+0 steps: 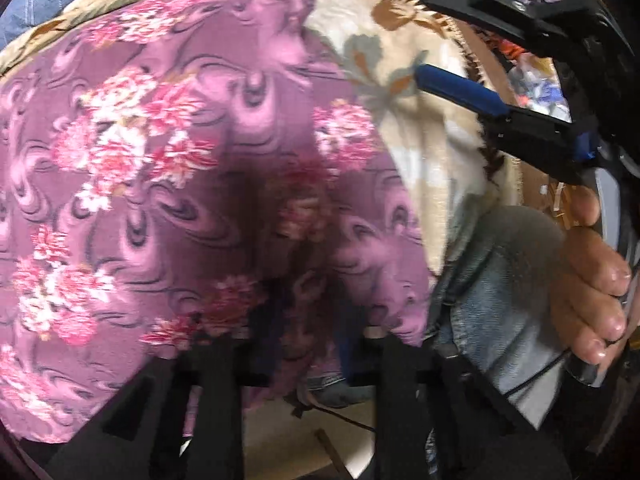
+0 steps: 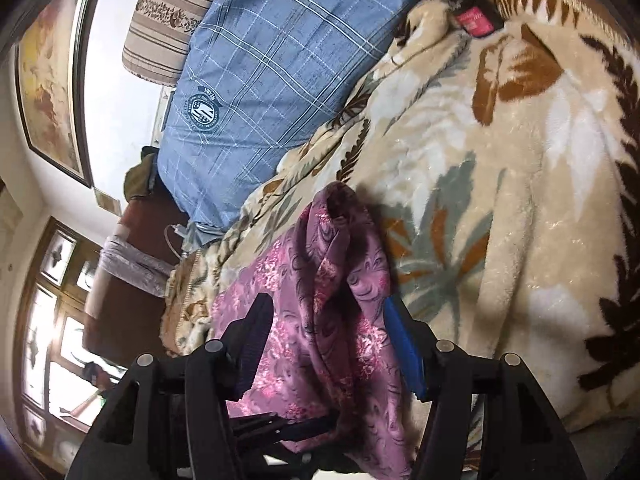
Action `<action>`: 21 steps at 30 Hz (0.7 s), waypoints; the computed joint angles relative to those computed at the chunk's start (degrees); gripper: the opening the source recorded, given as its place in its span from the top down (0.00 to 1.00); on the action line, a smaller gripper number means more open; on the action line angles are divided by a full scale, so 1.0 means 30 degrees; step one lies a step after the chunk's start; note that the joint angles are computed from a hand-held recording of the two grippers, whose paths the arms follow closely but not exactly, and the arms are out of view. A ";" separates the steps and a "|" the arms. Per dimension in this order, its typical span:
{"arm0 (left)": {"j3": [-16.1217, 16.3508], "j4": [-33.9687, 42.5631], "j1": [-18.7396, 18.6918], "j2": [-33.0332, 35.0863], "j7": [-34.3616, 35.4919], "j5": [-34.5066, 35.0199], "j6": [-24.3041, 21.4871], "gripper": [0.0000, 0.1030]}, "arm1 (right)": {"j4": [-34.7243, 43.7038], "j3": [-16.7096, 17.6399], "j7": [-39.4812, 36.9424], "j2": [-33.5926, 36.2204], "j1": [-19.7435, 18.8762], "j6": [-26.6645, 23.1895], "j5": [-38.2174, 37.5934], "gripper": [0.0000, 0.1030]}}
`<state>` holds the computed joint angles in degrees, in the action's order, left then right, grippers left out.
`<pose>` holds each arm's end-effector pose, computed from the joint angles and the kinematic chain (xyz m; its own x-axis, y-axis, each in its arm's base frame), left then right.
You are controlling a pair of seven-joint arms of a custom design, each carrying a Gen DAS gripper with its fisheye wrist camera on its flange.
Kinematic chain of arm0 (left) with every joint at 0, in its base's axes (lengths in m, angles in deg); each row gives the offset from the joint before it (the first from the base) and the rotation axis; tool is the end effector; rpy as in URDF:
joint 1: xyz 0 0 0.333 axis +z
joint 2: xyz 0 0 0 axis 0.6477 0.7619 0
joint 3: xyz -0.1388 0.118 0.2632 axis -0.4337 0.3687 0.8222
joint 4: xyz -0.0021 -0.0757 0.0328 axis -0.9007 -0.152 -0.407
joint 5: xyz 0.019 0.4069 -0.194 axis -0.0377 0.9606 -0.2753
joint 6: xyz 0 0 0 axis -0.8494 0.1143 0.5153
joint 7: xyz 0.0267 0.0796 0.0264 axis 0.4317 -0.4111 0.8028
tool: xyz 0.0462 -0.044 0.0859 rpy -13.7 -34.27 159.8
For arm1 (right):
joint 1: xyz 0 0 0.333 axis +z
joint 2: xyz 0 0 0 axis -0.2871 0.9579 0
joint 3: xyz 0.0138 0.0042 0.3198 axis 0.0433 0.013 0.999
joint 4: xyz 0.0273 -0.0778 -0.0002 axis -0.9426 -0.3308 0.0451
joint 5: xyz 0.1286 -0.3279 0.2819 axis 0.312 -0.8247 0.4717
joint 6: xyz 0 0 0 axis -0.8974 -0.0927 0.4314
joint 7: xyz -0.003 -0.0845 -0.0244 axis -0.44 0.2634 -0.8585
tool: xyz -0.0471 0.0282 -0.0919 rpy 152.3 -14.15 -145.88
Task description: Fold small clothes
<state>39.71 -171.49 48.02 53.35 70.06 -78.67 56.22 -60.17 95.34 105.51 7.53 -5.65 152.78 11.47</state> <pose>0.7147 0.0013 0.4457 -0.7727 -0.5909 0.2317 -0.6346 0.7134 -0.2972 0.6119 0.2373 0.4232 -0.2378 -0.5531 -0.7985 -0.5461 0.7560 -0.3610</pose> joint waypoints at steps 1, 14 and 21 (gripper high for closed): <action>-0.0048 -0.0283 0.0010 -0.0197 0.0604 0.0090 0.0289 0.90 | -0.0098 0.0041 0.0151 0.0007 -0.0098 0.0198 0.0065 0.42; 0.0221 -0.3767 -0.0338 -0.3170 0.5185 0.0434 0.2158 0.94 | -0.0851 -0.1903 -0.1741 -0.0302 0.2231 0.1089 0.3524 0.42; 0.0503 -0.2034 0.0316 -0.2746 0.4195 -0.1434 -0.1242 0.46 | -0.1318 -0.2454 -0.3107 -0.0522 0.3142 0.1337 0.6185 0.40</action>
<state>41.22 -177.59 48.97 45.12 82.64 -82.98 52.50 -64.12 87.98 96.19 5.96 3.78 156.80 30.03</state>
